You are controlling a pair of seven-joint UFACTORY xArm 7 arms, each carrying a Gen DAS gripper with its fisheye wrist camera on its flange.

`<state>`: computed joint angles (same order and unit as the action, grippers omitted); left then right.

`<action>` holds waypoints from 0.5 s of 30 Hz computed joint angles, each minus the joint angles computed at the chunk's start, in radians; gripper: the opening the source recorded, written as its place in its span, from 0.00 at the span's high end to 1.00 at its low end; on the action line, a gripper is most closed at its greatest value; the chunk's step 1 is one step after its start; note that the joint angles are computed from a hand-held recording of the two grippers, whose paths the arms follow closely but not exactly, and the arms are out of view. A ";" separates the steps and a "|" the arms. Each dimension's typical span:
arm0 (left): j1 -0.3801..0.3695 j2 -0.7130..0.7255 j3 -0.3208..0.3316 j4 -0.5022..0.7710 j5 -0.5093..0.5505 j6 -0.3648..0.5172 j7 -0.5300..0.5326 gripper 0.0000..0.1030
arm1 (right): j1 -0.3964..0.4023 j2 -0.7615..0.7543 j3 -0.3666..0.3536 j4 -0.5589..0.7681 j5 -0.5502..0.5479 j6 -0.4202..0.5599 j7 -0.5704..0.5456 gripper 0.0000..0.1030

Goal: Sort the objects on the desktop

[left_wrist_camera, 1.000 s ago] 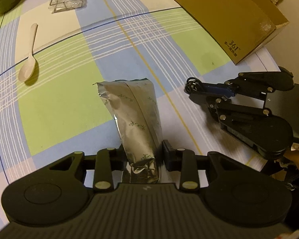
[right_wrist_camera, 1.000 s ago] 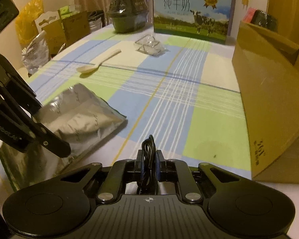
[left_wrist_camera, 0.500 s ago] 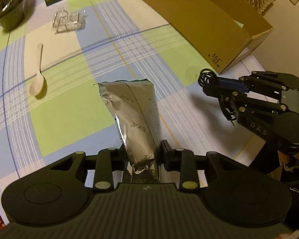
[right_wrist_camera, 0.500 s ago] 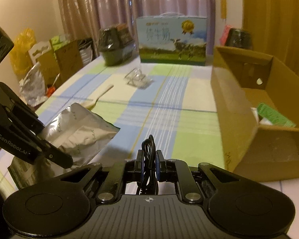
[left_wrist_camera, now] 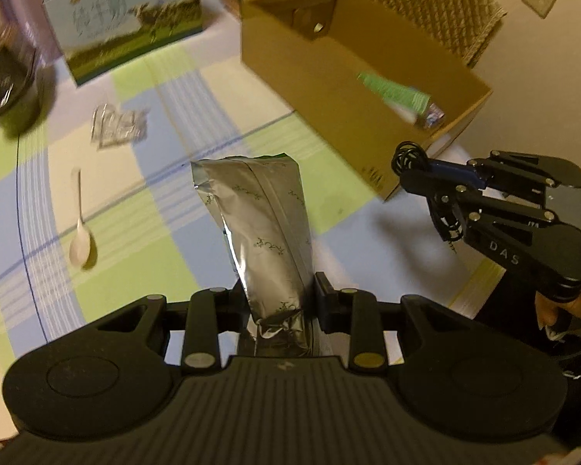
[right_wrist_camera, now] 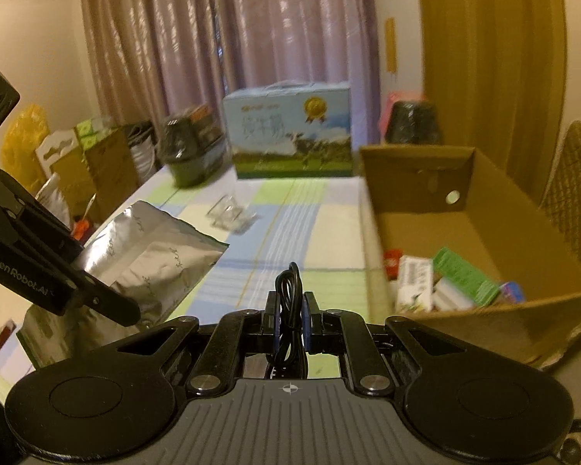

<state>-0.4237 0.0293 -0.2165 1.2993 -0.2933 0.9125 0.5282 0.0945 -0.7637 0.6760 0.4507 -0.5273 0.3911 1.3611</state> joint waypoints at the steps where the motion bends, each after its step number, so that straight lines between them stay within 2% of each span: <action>1: -0.005 0.004 -0.005 0.013 0.000 0.000 -0.002 0.74 | 0.009 -0.016 -0.015 -0.005 0.002 0.010 -0.009 0.93; 7: -0.033 0.048 -0.026 0.094 -0.027 0.008 -0.014 0.74 | 0.041 -0.113 -0.099 -0.046 0.022 0.057 -0.077 0.93; 15: -0.088 0.138 -0.058 0.222 -0.021 0.001 -0.084 0.74 | 0.005 -0.224 -0.200 -0.103 0.047 0.082 -0.202 0.93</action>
<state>-0.5119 0.1677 -0.2741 1.5209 -0.3140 0.9139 0.4445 0.0991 -0.9874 0.4757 0.3475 -0.4806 0.4728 1.1591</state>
